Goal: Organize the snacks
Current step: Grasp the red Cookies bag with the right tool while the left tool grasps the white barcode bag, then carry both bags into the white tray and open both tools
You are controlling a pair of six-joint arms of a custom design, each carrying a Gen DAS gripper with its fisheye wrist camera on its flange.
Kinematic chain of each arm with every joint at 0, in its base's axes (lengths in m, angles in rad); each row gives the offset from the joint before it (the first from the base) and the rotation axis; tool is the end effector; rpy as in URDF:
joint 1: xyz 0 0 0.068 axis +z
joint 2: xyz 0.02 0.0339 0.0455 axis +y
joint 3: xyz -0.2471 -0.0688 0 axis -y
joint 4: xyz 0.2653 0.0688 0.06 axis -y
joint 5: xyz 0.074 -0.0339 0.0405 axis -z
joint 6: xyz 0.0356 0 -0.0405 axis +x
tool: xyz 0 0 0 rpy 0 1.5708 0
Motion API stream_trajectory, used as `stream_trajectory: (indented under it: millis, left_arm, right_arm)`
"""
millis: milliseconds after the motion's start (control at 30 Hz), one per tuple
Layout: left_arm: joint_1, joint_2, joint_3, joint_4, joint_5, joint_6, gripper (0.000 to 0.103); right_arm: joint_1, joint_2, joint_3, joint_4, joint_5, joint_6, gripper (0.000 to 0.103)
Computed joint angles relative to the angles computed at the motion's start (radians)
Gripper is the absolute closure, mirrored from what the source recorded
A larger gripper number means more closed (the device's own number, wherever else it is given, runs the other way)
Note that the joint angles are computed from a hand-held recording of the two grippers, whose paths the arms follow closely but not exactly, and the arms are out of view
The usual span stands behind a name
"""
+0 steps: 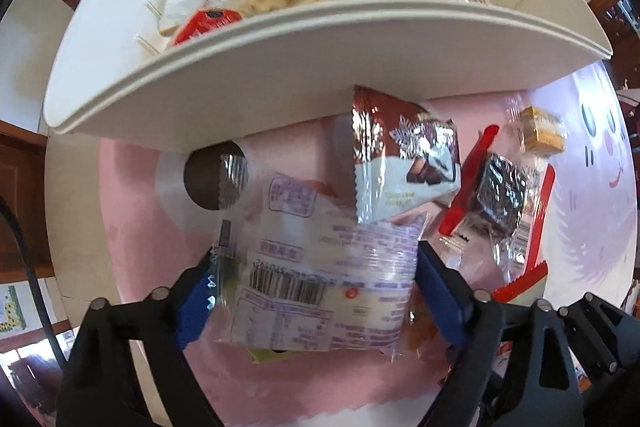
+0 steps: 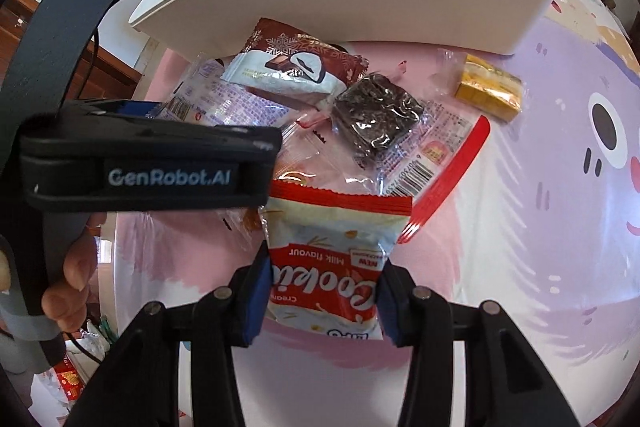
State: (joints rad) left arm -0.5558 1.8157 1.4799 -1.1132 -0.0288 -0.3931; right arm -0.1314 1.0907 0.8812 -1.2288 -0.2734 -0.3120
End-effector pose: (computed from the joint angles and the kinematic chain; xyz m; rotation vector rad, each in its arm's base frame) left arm 0.3093 -0.1909 0.2137 0.2427 3.0100 -0.0454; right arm 0.1918 -0.0156 0.2289 -0.2911 2.9182 0.3507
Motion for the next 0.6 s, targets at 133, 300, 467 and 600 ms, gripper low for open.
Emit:
stream_trajectory:
  millis: [133,300,467,600]
  left_arm:
    - [-0.033,-0.018,-0.003,0.007,-0.050,-0.040,0.035]
    - [-0.069,-0.078,-0.033,0.007,-0.086,-0.087,0.044]
    - [-0.088,-0.180,-0.072,-0.044,-0.086,-0.142,0.045]
    - [-0.073,-0.234,-0.055,-0.088,-0.091,-0.155,0.045]
  right_arm:
    - [-0.033,0.045,0.022,0.008,-0.008,-0.040,0.057]
    - [-0.015,0.053,0.023,0.017,0.003,-0.025,0.057]
    - [-0.037,0.053,0.062,-0.013,-0.017,-0.050,0.057]
    - [-0.073,0.041,0.119,-0.071,-0.050,-0.083,0.057]
